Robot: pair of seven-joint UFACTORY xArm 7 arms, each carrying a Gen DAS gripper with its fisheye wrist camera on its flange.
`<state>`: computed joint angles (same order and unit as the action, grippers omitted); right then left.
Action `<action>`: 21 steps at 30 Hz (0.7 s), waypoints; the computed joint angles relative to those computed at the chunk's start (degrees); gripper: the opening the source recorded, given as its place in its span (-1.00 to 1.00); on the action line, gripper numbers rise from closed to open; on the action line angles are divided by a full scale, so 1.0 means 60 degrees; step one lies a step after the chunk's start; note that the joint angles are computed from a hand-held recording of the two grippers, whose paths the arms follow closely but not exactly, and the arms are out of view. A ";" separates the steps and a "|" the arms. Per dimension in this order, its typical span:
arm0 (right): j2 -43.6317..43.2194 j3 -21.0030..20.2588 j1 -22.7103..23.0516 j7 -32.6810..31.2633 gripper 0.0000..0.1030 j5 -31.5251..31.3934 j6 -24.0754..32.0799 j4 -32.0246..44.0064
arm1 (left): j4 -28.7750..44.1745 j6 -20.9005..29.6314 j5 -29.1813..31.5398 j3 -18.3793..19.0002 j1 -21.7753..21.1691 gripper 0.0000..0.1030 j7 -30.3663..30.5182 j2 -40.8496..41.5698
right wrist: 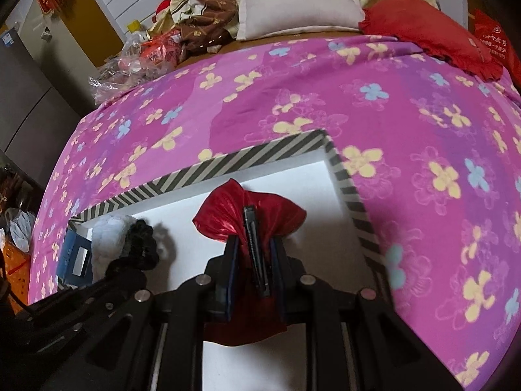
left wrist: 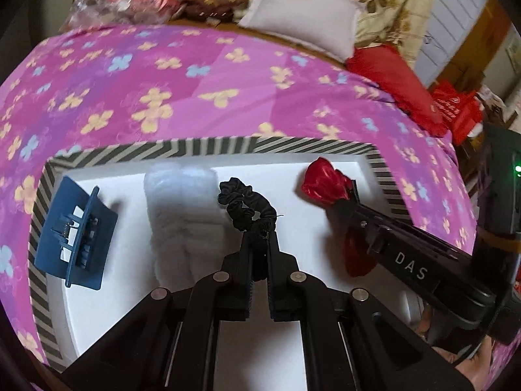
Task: Organize jewelry
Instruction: 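Carry the black scrunchie and red bow with both grippers into the tray, then open both grippers to release the scrunchie and bow in the tray, then withdraw both grippers from the tray toward the bracelets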
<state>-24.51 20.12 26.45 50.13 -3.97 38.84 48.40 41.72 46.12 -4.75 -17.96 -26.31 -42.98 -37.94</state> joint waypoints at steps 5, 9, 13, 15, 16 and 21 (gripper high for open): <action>0.0431 0.0102 0.0038 0.0051 -0.59 -0.0104 -0.0029 0.0297 | 0.0155 0.0457 -0.0034 0.0025 0.0044 -0.99 -0.0113 0.0273; 0.0325 -0.0014 0.0138 0.0121 -0.09 0.0059 -0.0219 0.0171 | 0.0098 0.0417 -0.0301 0.0216 -0.0068 -0.64 -0.0025 0.0258; -0.0355 -0.0136 0.0242 0.0155 0.00 0.0337 -0.0280 -0.0238 | -0.0068 0.0239 -0.0674 0.0393 -0.0246 -0.35 0.0073 -0.0153; -0.0794 -0.0104 0.0218 0.0198 0.01 0.0377 -0.0139 -0.0411 | -0.0038 0.0457 -0.0757 0.0402 -0.0272 -0.33 0.0082 -0.0403; -0.1102 -0.0062 0.0204 0.0257 0.01 0.0384 0.0013 -0.0510 | -0.0053 0.0568 -0.0745 0.0371 -0.0277 -0.33 0.0085 -0.0632; -0.2538 0.0115 0.0348 0.0344 0.11 0.0653 0.0920 -0.0853 | -0.0061 0.1600 -0.0342 -0.0006 -0.0108 -0.33 -0.0078 -0.1951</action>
